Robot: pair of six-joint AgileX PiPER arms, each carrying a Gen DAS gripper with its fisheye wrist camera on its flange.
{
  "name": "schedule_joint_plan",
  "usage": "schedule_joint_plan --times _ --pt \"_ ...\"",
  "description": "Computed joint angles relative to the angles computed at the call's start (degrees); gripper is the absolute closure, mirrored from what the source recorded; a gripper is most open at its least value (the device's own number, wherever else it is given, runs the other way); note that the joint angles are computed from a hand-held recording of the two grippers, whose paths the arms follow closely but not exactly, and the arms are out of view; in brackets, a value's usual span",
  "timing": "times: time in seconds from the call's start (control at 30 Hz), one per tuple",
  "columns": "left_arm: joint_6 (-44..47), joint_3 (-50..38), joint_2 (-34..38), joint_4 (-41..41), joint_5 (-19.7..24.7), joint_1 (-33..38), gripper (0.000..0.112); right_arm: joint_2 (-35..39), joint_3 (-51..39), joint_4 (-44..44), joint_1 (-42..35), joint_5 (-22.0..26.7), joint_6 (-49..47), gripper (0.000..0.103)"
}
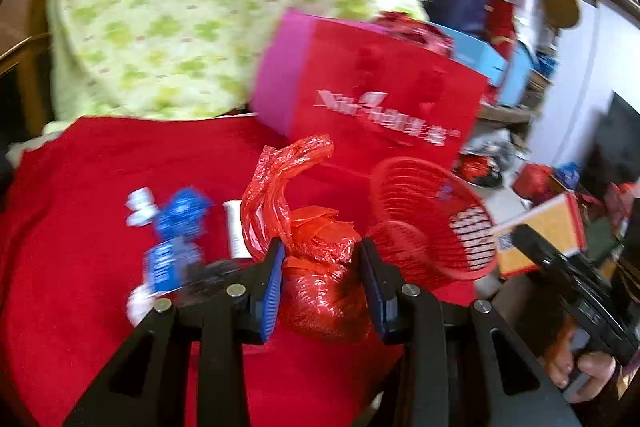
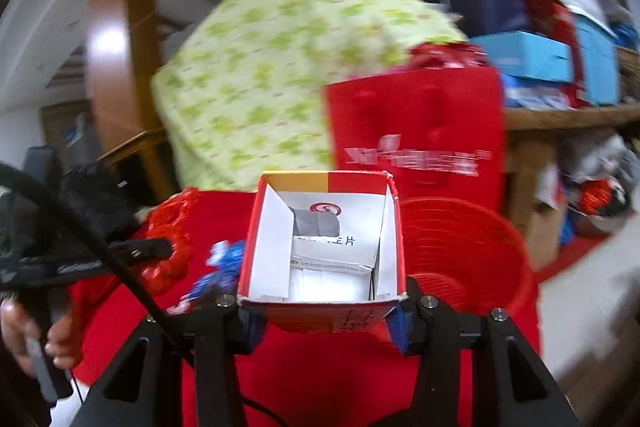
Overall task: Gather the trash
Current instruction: 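Carry the red bag and the box with both tools over the red mesh basket, then open both tools to drop the red bag and box into the basket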
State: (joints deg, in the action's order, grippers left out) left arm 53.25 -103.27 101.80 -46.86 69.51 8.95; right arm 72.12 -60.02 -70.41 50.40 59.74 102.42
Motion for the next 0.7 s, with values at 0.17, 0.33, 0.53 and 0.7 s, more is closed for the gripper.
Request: schedule_joint_plan --times 0.17,0.33,0.53,0.7 --pt "-4.4 -3.3 2.6 0.6 -0.3 -9.6 0.073 -7.2 6.5 4.3 -11.3 -7.2 -0.7 0.053" --pt "-9.6 -7.6 6.7 2.2 -0.9 -17.3 0.072 -9.0 9.8 12.5 -26.8 -21.3 -5.9 0.053" --pt "-15.1 -12.4 13.2 7.4 -3.5 -25.3 0.057 -7.6 12.8 26.4 -40.6 -35.8 -17.5 0.052" --pt "-16.9 -10.8 13.5 10.3 -6.0 -25.9 0.042 -7.5 15.2 38.2 -46.4 -45.1 -26.6 0.034"
